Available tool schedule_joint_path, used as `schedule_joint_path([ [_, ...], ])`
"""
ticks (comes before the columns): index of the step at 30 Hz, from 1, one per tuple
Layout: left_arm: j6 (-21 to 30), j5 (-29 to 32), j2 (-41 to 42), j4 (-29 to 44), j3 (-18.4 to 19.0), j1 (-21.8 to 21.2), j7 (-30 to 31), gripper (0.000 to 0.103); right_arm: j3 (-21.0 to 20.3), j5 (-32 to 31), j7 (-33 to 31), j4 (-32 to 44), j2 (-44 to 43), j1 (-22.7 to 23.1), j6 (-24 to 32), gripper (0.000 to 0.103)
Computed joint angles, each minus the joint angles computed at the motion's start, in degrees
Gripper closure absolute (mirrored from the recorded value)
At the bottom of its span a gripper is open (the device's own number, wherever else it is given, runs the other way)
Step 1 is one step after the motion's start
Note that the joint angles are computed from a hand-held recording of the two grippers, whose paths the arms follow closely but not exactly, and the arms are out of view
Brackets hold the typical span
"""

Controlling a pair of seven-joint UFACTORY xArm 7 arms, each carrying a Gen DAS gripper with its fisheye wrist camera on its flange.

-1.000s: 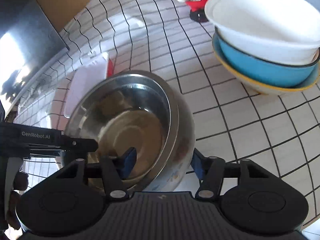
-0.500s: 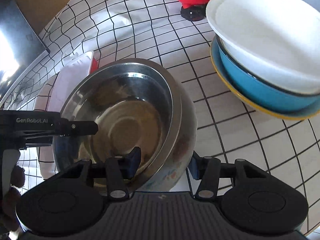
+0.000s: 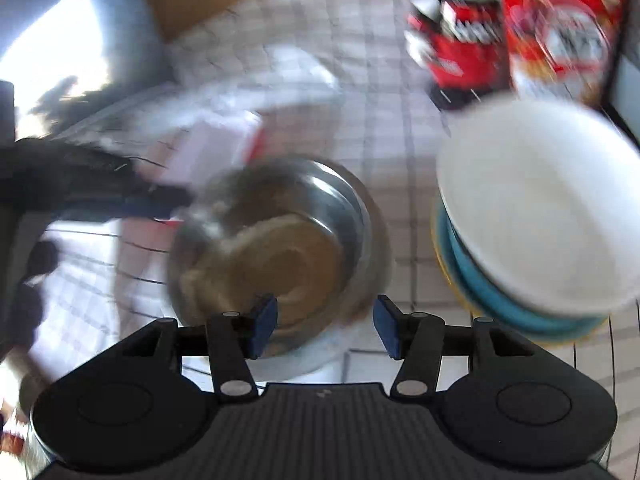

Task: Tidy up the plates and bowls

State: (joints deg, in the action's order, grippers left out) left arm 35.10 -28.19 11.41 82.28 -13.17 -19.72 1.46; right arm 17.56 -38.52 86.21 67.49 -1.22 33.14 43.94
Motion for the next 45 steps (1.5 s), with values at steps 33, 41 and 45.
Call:
schedule_joint_path([
  [33,9.99,33.89,16.23,26.97,2.4,-23.3,-33.94,0.083,-0.87,10.35,-23.92,-30.37,-33.86,-20.25,-8.44,0.03],
  [41,24.83,30.73,26.38,42.15,1.88,-24.2,-31.56,0.075,-2.89,21.71,-30.39,-32.63,-31.7,-19.62,-9.95,0.043],
  [45,29.33,31.89,30.15,49.04,3.93,-26.63,-30.6,0.073,-4.15,27.76,-31.66,-34.33,-32.03,-19.29,-12.18,0.043],
])
